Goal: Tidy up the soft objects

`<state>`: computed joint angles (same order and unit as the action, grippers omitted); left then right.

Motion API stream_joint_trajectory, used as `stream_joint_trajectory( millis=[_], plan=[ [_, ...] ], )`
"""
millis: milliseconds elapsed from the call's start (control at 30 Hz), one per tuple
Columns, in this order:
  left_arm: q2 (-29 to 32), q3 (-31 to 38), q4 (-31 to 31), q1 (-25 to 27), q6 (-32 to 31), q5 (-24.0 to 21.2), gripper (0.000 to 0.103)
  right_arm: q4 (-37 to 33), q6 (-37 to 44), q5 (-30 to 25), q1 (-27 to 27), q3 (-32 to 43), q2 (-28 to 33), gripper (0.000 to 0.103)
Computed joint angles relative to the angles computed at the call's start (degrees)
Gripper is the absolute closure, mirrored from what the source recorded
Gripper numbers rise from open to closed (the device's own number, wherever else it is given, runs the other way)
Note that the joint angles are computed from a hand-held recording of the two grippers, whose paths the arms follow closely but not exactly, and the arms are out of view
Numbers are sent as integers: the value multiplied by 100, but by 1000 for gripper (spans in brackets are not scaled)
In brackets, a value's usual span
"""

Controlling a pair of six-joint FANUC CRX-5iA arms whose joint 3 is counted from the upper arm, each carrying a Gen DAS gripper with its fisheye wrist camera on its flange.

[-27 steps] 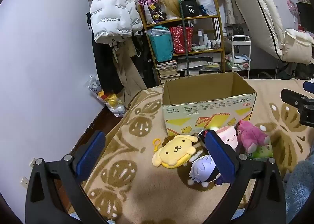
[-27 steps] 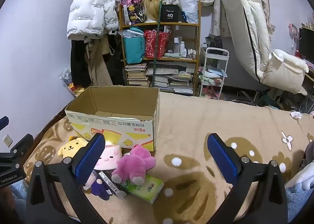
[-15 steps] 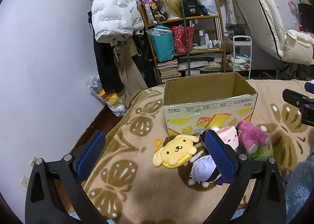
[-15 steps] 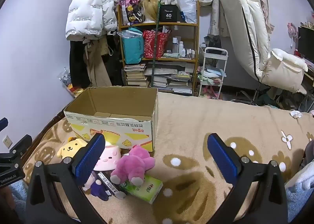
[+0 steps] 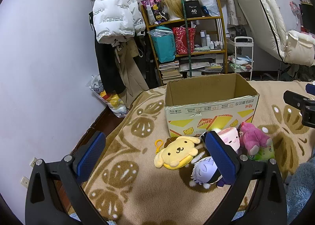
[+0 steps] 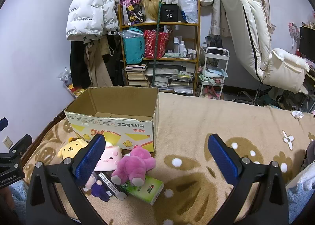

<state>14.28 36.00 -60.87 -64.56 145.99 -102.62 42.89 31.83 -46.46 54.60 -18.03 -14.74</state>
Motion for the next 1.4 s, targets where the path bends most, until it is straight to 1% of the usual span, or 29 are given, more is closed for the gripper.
stream_joint_trajectory(
  millis=[1033, 1400],
  plan=[
    [-126, -81, -5, -6, -20, -39, 3, -56, 72, 10, -19, 21, -11, 0],
    [-117, -76, -20, -16, -11, -47, 3, -7, -19, 34, 8, -19, 12, 0]
  ],
)
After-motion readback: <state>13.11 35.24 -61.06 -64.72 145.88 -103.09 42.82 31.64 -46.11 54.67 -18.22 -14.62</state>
